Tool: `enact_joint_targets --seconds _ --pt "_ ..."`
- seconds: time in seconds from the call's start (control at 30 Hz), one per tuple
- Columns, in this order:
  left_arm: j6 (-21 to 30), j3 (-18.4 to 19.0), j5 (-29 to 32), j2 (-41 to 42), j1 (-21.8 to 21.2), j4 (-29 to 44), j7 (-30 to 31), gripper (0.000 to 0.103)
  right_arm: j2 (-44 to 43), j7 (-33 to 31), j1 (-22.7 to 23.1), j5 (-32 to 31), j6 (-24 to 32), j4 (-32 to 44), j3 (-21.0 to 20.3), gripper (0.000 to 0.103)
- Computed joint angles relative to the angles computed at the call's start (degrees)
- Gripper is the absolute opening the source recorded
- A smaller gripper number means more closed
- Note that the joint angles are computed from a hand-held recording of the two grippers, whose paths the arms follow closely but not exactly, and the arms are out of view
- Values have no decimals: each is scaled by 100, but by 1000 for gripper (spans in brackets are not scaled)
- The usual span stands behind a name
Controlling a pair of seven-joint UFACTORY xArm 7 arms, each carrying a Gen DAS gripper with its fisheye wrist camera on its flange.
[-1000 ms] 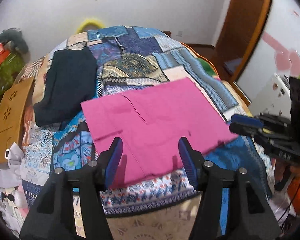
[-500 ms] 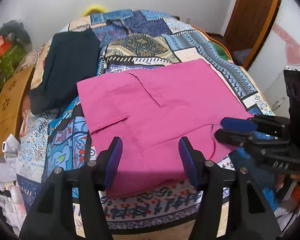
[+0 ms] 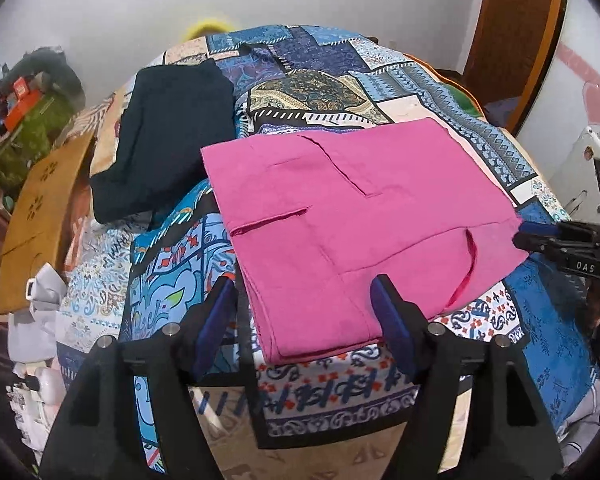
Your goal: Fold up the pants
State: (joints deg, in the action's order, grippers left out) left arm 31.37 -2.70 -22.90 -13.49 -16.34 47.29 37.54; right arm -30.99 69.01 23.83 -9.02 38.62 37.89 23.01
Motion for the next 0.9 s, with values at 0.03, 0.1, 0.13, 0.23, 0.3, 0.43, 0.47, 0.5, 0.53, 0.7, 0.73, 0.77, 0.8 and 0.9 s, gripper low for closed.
enact_joint_targets --seconds 0.03,0.1,0.13,0.23,0.3,0.43,0.47,0.5,0.53,0.7,0.73,0.77,0.8,0.9 --pt "96 53 -57 37 5 60 47 72 -116 61 20 22 85 -62 19 32" --pt "230 98 -179 82 17 143 133 72 -338 130 90 100 108 -206 16 30" --pt "279 101 -212 87 34 166 155 72 -399 136 115 140 130 -227 9 30" --pt "369 96 -261 43 90 213 164 72 -356 92 90 106 411 -66 80 31" --pt "489 106 -294 73 128 321 112 71 -329 -7 113 125 472 5 34 33" --pt "506 92 -321 271 247 649 -90 71 -337 -129 -26 -19 537 162 8 33" --pt "497 93 -324 392 283 802 -156 71 -354 -160 -82 -80 529 201 1 33" --pt "504 87 -324 481 315 911 -195 71 -358 -191 -144 -138 495 237 -13 33" --pt "486 68 -289 603 357 1047 -288 71 -361 -217 -205 -190 457 269 -22 34" --pt "377 -85 47 1296 536 1766 -818 71 -215 -443 -574 -542 292 475 -58 39" --pt "380 -118 121 1483 557 1956 -919 71 -144 -513 -651 -610 247 514 -94 39" --pt "406 -150 153 1621 581 2098 -972 71 -91 -564 -704 -655 205 530 -122 39" --pt "439 -184 199 1767 600 2250 -1036 71 0 -632 -779 -712 157 558 -169 40" --pt "494 -275 402 2185 621 2664 -1251 71 240 -806 -923 -801 -31 591 -320 40"
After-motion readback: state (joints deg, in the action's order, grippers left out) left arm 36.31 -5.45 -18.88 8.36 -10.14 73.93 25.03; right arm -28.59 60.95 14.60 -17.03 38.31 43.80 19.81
